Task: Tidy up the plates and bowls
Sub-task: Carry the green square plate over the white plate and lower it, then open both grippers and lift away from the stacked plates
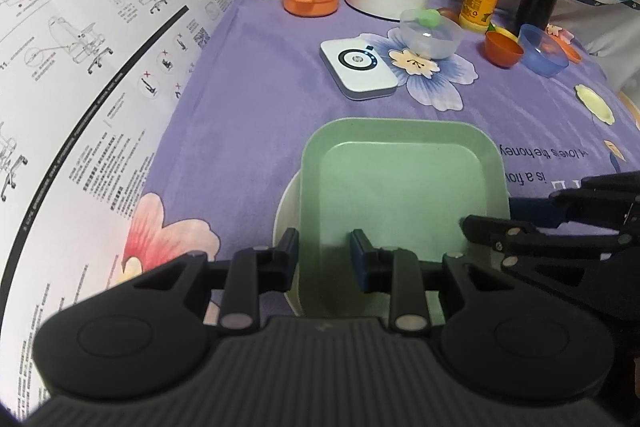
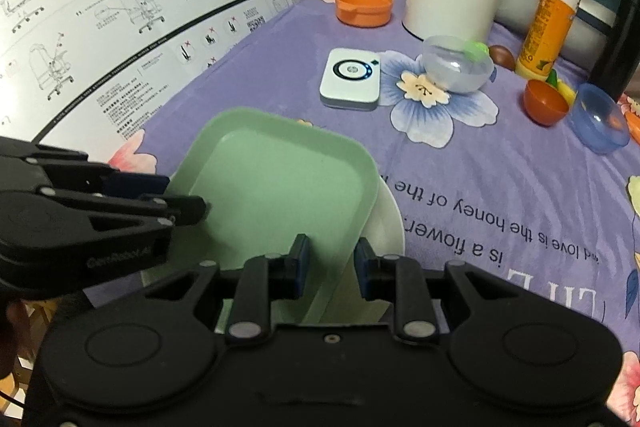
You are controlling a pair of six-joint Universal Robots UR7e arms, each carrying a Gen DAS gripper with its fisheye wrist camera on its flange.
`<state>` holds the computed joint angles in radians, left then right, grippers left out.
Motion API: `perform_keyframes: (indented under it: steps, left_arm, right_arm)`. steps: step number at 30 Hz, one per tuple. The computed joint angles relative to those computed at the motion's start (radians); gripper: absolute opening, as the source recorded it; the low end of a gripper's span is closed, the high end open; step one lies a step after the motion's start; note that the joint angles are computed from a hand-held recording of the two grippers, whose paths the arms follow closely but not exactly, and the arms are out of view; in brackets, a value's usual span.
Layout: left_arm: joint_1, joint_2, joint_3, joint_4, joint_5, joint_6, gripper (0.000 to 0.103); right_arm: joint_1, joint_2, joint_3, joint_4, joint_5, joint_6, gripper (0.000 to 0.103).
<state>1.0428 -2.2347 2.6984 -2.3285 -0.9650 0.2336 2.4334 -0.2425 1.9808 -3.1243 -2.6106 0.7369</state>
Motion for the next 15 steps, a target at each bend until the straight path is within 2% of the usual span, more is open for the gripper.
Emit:
perform_keyframes:
  steps: [6,8,10,11,12,13,14,15]
  left_arm:
    - [0.027,0.050,-0.004,-0.036,-0.010,0.012,0.028]
    - [0.030,0.056,-0.006,-0.034,-0.013,0.009,0.030]
    - [0.026,0.045,-0.005,-0.033,-0.016,0.006,0.041]
    - [0.018,0.034,-0.001,-0.034,-0.011,0.003,0.054]
    - [0.002,0.017,0.006,-0.034,0.009,-0.007,0.060]
    - [-0.008,0.006,0.011,-0.037,0.025,-0.013,0.064]
    - [-0.009,0.001,0.009,-0.041,0.029,-0.015,0.070]
    - [-0.005,-0.001,0.004,-0.046,0.027,-0.022,0.077]
  right_arm:
    - [-0.017,0.003,0.004,-0.019,0.020,-0.005,0.024]
    - [-0.022,0.002,0.008,-0.025,0.030,-0.008,0.026]
    - [-0.025,0.000,0.014,-0.038,0.039,-0.012,0.030]
    - [-0.026,-0.002,0.018,-0.046,0.046,-0.015,0.033]
    - [-0.026,-0.004,0.022,-0.059,0.049,-0.019,0.045]
    - [-0.022,-0.008,0.026,-0.059,0.041,-0.008,0.053]
    - [-0.018,-0.012,0.033,-0.069,0.035,-0.006,0.056]
    - [-0.016,-0.018,0.041,-0.080,0.033,-0.001,0.065]
